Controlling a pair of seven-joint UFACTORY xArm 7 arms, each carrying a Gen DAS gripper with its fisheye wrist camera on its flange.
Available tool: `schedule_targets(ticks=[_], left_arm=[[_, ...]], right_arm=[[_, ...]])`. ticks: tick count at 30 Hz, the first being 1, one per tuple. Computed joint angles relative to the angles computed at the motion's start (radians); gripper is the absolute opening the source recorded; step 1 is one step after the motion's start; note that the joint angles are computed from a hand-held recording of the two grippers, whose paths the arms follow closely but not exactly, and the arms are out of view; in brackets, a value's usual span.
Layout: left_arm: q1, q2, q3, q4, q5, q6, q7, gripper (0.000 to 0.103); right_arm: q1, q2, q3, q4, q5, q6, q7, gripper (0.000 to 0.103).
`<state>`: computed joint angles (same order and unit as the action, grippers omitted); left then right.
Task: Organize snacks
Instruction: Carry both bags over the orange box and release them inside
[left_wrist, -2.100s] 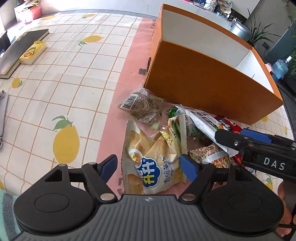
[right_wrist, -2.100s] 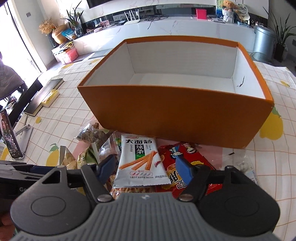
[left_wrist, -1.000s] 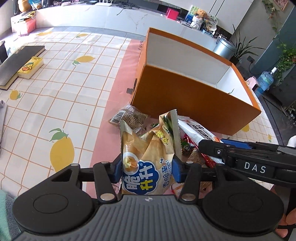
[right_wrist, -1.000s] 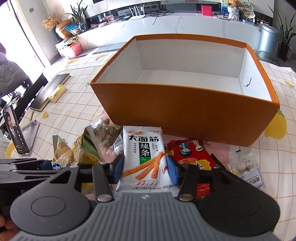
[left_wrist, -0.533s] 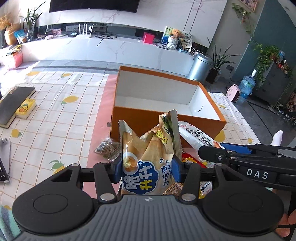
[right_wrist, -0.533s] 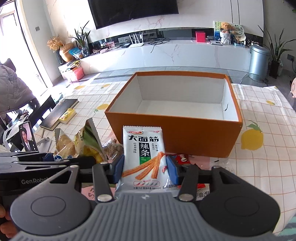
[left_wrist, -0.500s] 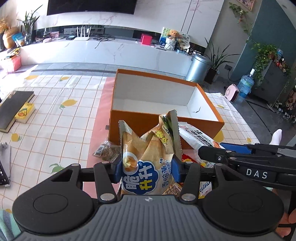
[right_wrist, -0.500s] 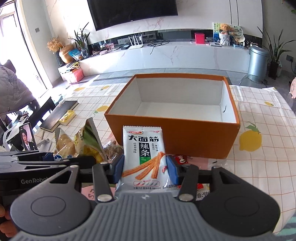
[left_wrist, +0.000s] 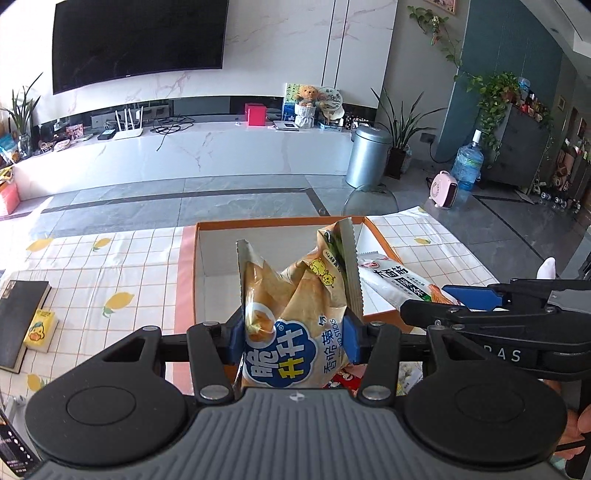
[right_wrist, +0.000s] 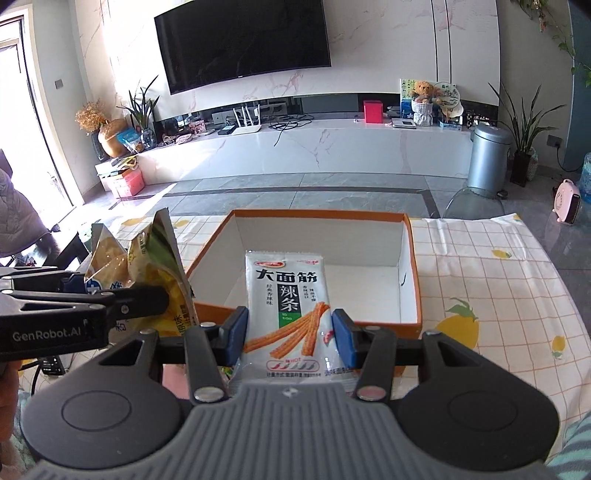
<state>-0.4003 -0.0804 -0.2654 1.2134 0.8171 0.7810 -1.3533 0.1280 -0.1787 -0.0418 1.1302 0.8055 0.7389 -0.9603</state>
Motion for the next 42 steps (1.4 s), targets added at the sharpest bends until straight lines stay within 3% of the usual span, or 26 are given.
schedule_targets(ticks=[6, 9, 18, 28, 42], left_arm=[[0.01, 0.105, 0.05, 0.101, -0.077, -0.013, 0.159, 0.057], [0.005, 0.164, 0.079, 0.155, -0.113, 0.012, 0.239, 0.057], [0.001, 0.311, 0.151, 0.281, -0.279, 0.034, 0.49, 0.057], [0.014, 0.445, 0.179, 0.407, -0.459, 0.129, 0.786, 0.057], [-0.009, 0.545, 0.208, 0.533, -0.49, 0.304, 0.977, 0.06]], right_arm=[[0.006, 0.151, 0.057, 0.122, -0.077, -0.089, 0.05, 0.047], [0.001, 0.257, 0.088, 0.203, -0.181, -0.133, 0.126, 0.047], [-0.016, 0.518, 0.152, 0.456, -0.423, -0.083, 0.292, 0.047], [-0.002, 0.724, 0.175, 0.699, -0.549, 0.115, 0.416, 0.047], [0.047, 0.941, 0.165, 1.037, -0.647, 0.409, 0.479, 0.049]])
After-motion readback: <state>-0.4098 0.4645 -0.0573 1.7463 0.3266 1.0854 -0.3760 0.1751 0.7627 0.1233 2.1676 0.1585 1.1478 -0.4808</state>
